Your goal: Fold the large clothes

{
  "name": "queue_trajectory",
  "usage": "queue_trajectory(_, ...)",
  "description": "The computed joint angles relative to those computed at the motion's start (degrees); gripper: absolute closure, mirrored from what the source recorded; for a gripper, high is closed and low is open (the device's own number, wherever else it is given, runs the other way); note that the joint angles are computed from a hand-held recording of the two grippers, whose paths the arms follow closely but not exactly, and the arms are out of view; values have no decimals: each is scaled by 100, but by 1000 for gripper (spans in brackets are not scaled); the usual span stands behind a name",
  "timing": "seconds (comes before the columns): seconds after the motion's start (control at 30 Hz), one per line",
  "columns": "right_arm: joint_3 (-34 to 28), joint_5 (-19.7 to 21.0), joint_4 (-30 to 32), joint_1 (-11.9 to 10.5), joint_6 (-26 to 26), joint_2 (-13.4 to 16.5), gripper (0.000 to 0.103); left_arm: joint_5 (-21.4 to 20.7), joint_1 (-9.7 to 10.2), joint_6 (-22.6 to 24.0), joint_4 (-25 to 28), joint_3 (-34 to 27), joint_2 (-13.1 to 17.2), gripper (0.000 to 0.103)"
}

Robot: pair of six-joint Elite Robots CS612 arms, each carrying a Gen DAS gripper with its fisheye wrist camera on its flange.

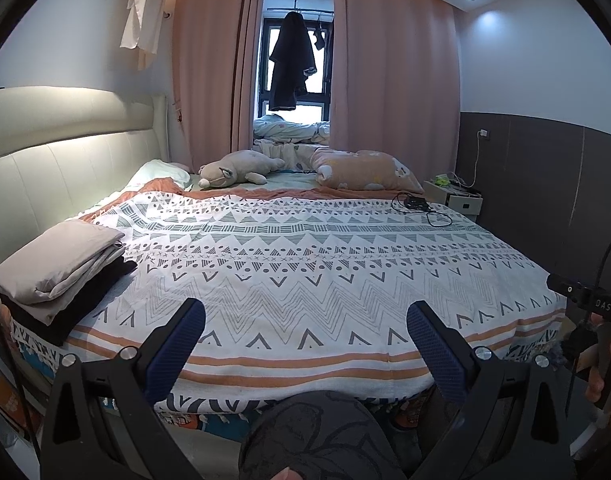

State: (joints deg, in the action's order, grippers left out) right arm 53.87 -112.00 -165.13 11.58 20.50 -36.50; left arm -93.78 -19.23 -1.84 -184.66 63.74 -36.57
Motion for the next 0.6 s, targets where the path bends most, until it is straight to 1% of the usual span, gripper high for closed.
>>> queue_trajectory(0.3,91,77,5,-5,-2,-79,0,28,-10,35,9,14,-21,0)
queue_trajectory(0.6,158,69,-42,19,12,-139,0,17,-1,4,-13,66,-61,0)
